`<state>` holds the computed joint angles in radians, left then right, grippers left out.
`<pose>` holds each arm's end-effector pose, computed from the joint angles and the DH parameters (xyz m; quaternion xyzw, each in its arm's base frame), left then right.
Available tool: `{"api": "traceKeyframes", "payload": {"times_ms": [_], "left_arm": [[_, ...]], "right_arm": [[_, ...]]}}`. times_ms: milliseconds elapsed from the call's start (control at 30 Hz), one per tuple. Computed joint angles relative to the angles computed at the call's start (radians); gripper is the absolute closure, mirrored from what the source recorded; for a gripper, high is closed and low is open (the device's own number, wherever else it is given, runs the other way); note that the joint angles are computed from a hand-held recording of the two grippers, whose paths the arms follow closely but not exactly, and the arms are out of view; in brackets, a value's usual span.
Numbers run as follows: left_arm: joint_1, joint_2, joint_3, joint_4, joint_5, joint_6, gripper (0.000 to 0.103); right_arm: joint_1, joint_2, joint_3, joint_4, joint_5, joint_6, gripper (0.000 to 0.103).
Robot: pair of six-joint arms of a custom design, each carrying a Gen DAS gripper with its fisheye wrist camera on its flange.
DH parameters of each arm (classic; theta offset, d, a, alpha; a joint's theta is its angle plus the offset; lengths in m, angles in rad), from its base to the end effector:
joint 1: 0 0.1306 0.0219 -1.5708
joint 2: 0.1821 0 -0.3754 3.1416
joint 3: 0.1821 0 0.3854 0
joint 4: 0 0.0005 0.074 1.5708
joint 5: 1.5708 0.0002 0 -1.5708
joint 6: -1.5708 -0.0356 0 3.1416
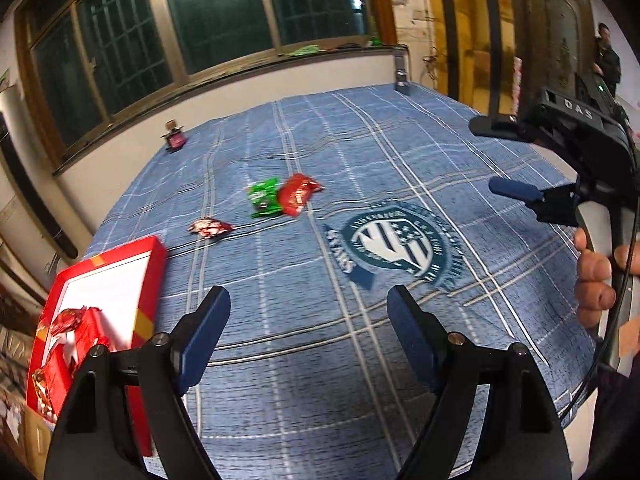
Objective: Organize snacks
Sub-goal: 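Move both open tools away from the tray toward the remaining packets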
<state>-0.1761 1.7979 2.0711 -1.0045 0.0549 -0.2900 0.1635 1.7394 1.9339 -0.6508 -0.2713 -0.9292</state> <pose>0.6137 -0.1117 0.5057 0.2217 0.8856 -0.0018 0.4081 0.6163 0.1108 0.5097 0.2478 0.8068 0.3703 0.3881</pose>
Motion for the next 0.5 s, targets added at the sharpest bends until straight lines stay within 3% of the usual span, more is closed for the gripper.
{"api": "traceKeyframes", "payload": {"times_ms": [500], "left_arm": [[-0.01, 0.052, 0.063, -0.037, 0.017, -0.008, 0.022]], "right_arm": [[-0.01, 0.036, 0.05, -0.045, -0.007, 0.008, 0.021]]}}
